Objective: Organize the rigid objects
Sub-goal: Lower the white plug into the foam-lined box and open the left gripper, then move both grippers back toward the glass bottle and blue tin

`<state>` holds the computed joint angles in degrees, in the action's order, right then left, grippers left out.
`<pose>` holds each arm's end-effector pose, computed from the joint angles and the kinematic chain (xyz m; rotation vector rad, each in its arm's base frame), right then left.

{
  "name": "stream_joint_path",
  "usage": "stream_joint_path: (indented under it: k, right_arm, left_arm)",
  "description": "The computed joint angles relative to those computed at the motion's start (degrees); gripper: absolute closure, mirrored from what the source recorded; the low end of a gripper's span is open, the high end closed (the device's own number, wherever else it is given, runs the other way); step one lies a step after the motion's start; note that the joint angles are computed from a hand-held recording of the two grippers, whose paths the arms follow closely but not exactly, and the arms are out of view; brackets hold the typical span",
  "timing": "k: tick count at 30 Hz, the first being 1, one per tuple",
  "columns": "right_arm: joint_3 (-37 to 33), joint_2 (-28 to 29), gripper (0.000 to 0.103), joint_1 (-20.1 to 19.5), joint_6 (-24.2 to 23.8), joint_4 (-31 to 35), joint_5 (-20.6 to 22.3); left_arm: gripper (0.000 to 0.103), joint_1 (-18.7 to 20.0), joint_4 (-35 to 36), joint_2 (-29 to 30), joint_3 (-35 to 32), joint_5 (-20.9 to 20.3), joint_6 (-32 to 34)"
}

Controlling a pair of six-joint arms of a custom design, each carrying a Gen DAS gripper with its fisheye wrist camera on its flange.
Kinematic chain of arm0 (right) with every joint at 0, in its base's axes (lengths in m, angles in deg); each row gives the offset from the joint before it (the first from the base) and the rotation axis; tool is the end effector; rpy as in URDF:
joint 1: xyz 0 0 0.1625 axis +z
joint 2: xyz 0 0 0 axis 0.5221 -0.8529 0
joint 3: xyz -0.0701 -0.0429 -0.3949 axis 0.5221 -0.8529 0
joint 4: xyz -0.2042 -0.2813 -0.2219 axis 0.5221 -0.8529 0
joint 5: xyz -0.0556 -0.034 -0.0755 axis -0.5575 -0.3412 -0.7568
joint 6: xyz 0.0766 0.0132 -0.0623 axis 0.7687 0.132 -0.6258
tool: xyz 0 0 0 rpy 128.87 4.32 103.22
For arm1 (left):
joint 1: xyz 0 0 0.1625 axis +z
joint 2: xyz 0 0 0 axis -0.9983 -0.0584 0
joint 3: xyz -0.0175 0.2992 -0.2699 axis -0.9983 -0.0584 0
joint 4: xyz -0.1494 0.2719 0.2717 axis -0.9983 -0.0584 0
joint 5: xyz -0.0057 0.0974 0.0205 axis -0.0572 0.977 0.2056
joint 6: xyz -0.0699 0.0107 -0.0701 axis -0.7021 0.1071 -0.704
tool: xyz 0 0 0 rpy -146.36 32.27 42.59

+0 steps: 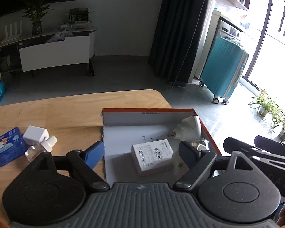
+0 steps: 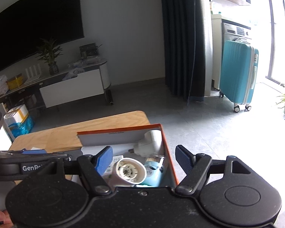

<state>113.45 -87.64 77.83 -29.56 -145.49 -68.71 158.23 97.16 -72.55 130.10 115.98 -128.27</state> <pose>0.2770 -0.6251 -0.0377 0.0422 -1.9960 1.3193 -0.0637 -0.7208 0.1421 0.8763 2.4798 -0.8439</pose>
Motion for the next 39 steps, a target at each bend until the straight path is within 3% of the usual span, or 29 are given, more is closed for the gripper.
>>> stream_joint_path:
  k: [15,39]
  right_arm:
    - [-6.9,4.3,0.015,1.6,2.9,11.6,2.2]
    - [-19.4,11.4,0.015,3.5,3.4,24.7,5.2]
  left_arm:
    - [0.011,1.9,-2.7,-5.2,4.2,-4.8,0.1]
    - [0.011,6.0,-1.9,-7.9,3.5,-6.5,-1.7]
